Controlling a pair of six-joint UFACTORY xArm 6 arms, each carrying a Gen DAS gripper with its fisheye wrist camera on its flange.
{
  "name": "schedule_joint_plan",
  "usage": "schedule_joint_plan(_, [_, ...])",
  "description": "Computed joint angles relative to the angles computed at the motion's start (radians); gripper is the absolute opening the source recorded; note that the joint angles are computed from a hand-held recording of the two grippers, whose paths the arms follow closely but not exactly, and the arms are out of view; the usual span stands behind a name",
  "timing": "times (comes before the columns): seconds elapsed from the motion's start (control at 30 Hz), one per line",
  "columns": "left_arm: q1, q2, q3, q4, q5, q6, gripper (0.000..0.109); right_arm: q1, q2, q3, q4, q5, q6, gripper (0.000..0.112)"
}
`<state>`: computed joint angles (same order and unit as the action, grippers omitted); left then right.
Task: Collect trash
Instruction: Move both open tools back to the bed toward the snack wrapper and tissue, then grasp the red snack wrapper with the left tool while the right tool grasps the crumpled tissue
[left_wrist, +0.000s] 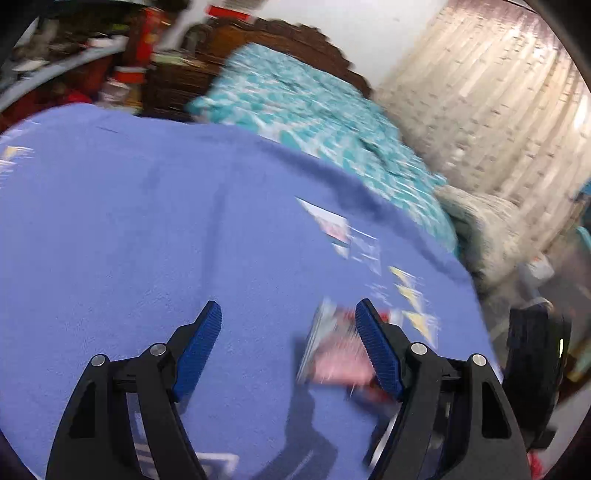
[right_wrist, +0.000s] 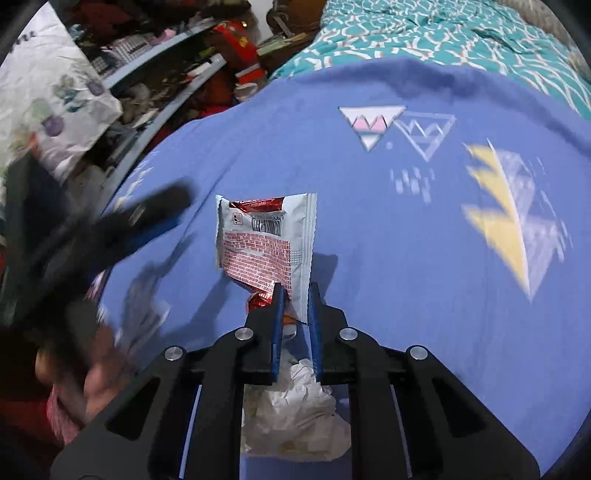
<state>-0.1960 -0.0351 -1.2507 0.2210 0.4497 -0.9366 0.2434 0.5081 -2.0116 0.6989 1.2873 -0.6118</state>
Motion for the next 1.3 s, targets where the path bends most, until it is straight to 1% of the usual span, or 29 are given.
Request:
schedule_joint_plan(0.03, [-0.01, 0.011, 0.003, -0.105, -0.037, 0.102, 0.072, -0.017, -0.059, 0.084, 0.025, -0.013, -0.027, 0.015])
schedule_joint_plan(0.07, [-0.021, 0.021, -0.002, -0.209, -0.051, 0.206, 0.072, -0.034, -0.09, 0.126, 0.045, -0.019, -0.053, 0.015])
schedule_joint_plan(0.1, [-0.036, 0.038, -0.019, -0.314, -0.049, 0.311, 0.075, -0.047, -0.141, 0.195, 0.048, -0.047, -0.087, 0.017])
schedule_joint_plan(0.13, [-0.052, 0.059, -0.047, -0.419, -0.031, 0.416, 0.078, -0.058, -0.178, 0.244, 0.029, -0.081, -0.102, 0.019])
schedule_joint_plan(0.17, [-0.06, 0.079, -0.074, -0.509, -0.009, 0.52, 0.078, -0.071, -0.2, 0.276, 0.023, -0.105, -0.107, 0.019])
schedule_joint_plan(0.2, [-0.072, 0.1, -0.102, -0.588, 0.022, 0.625, 0.078, -0.091, -0.22, 0.304, 0.031, -0.109, -0.106, 0.027])
schedule_joint_plan(0.23, [-0.084, 0.118, -0.126, -0.634, 0.051, 0.695, 0.078, -0.112, -0.233, 0.322, 0.045, -0.104, -0.098, 0.036])
schedule_joint_plan(0.27, [-0.096, 0.134, -0.146, -0.66, 0.074, 0.735, 0.078, -0.134, -0.248, 0.346, 0.064, -0.107, -0.089, 0.069])
schedule_joint_plan(0.3, [-0.106, 0.16, -0.183, -0.686, 0.117, 0.778, 0.078, -0.155, -0.273, 0.382, 0.089, -0.124, -0.09, 0.086])
schedule_joint_plan(0.33, [-0.112, 0.17, -0.196, -0.696, 0.135, 0.792, 0.078, -0.176, -0.307, 0.434, 0.128, -0.158, -0.111, 0.086])
schedule_joint_plan(0.37, [-0.116, 0.177, -0.204, -0.712, 0.142, 0.805, 0.078, -0.197, -0.331, 0.467, 0.157, -0.17, -0.132, 0.086])
schedule_joint_plan(0.4, [-0.117, 0.181, -0.207, -0.728, 0.145, 0.813, 0.078, -0.212, -0.347, 0.488, 0.165, -0.165, -0.138, 0.086])
schedule_joint_plan(0.5, [-0.118, 0.179, -0.2, -0.719, 0.139, 0.799, 0.078, -0.233, -0.411, 0.568, 0.193, -0.165, -0.165, 0.086])
schedule_joint_plan(0.57, [-0.124, 0.187, -0.211, -0.685, 0.14, 0.769, 0.077, -0.22, -0.473, 0.639, 0.207, -0.169, -0.201, 0.086])
schedule_joint_plan(0.6, [-0.131, 0.189, -0.215, -0.647, 0.142, 0.738, 0.077, -0.197, -0.509, 0.676, 0.21, -0.183, -0.21, 0.086])
schedule_joint_plan(0.67, [-0.141, 0.193, -0.229, -0.616, 0.157, 0.717, 0.073, -0.169, -0.552, 0.718, 0.211, -0.191, -0.244, 0.086])
schedule_joint_plan(0.73, [-0.151, 0.182, -0.222, -0.583, 0.169, 0.698, 0.061, -0.125, -0.612, 0.787, 0.178, -0.236, -0.264, 0.086])
schedule_joint_plan(0.77, [-0.158, 0.186, -0.229, -0.561, 0.175, 0.684, 0.056, -0.104, -0.635, 0.817, 0.143, -0.27, -0.263, 0.083])
schedule_joint_plan(0.83, [-0.17, 0.202, -0.252, -0.566, 0.207, 0.684, 0.021, -0.07, -0.669, 0.869, 0.068, -0.342, -0.255, 0.052])
schedule_joint_plan(0.87, [-0.175, 0.216, -0.271, -0.562, 0.227, 0.676, 0.01, -0.064, -0.676, 0.883, 0.035, -0.363, -0.248, 0.043])
schedule_joint_plan(0.9, [-0.178, 0.224, -0.279, -0.564, 0.24, 0.675, 0.006, -0.081, -0.676, 0.887, 0.04, -0.358, -0.258, 0.041])
schedule_joint_plan(0.93, [-0.185, 0.225, -0.28, -0.536, 0.228, 0.648, 0.006, -0.103, -0.682, 0.895, 0.068, -0.365, -0.276, 0.041])
schedule_joint_plan(1.03, [-0.201, 0.247, -0.304, -0.597, 0.214, 0.673, 0.005, -0.175, -0.697, 0.904, 0.109, -0.396, -0.299, 0.04])
schedule_joint_plan(1.07, [-0.21, 0.267, -0.329, -0.611, 0.219, 0.678, 0.005, -0.207, -0.692, 0.898, 0.117, -0.392, -0.301, 0.04])
schedule_joint_plan(1.13, [-0.228, 0.308, -0.385, -0.636, 0.232, 0.686, 0.004, -0.263, -0.675, 0.886, 0.113, -0.413, -0.295, 0.04])
schedule_joint_plan(1.2, [-0.251, 0.377, -0.488, -0.65, 0.26, 0.689, 0.004, -0.322, -0.647, 0.867, 0.11, -0.429, -0.292, 0.04])
schedule_joint_plan(1.27, [-0.273, 0.45, -0.602, -0.633, 0.294, 0.674, 0.004, -0.381, -0.624, 0.848, 0.108, -0.442, -0.288, 0.04])
schedule_joint_plan(1.3, [-0.288, 0.513, -0.701, -0.622, 0.319, 0.665, 0.004, -0.41, -0.613, 0.838, 0.105, -0.448, -0.287, 0.04])
